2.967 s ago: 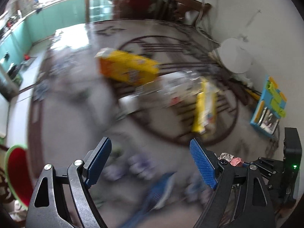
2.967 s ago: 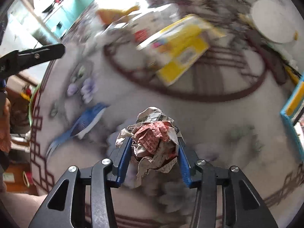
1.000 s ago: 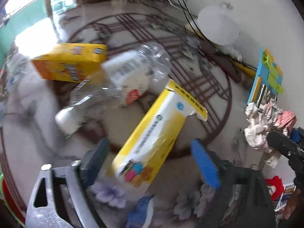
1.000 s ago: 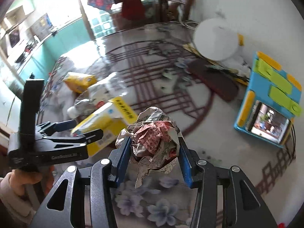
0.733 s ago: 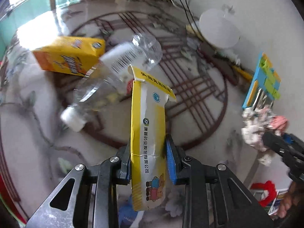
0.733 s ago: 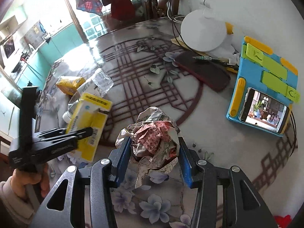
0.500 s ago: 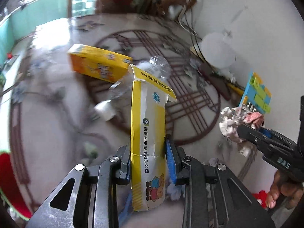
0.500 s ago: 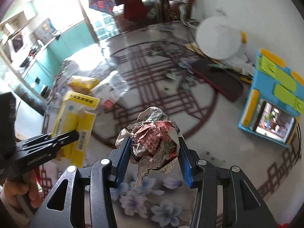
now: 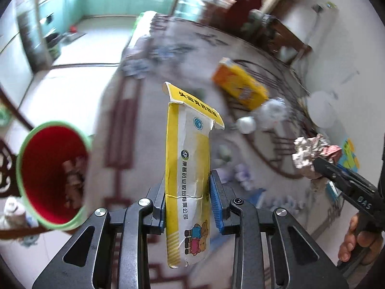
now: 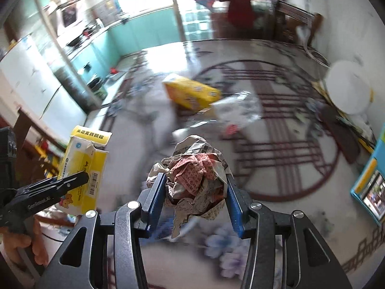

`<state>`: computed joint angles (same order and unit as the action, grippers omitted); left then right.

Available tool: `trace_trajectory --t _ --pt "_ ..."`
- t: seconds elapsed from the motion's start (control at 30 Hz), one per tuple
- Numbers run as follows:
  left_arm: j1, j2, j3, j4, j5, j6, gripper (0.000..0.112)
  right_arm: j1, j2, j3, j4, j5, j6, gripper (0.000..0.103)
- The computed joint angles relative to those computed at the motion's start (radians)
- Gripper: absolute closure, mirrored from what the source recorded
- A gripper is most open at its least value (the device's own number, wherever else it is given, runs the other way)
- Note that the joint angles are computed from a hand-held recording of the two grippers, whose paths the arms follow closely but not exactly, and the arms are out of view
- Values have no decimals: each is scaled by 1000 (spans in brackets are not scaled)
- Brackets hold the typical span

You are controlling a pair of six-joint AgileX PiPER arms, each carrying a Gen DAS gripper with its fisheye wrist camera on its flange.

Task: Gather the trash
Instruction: 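Drop the milk carton into the red bin while the right gripper drops the crumpled paper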

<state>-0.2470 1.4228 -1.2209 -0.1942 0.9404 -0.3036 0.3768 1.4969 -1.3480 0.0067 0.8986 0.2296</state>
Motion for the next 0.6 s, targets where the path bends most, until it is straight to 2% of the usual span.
trace_trajectory --t 0.27,0.6 --pt "202 -129 127 -41 23 121 84 209 83 -110 -90 16 121 57" --pt "471 -190 192 -136 78 351 83 407 222 -300 -186 63 231 58"
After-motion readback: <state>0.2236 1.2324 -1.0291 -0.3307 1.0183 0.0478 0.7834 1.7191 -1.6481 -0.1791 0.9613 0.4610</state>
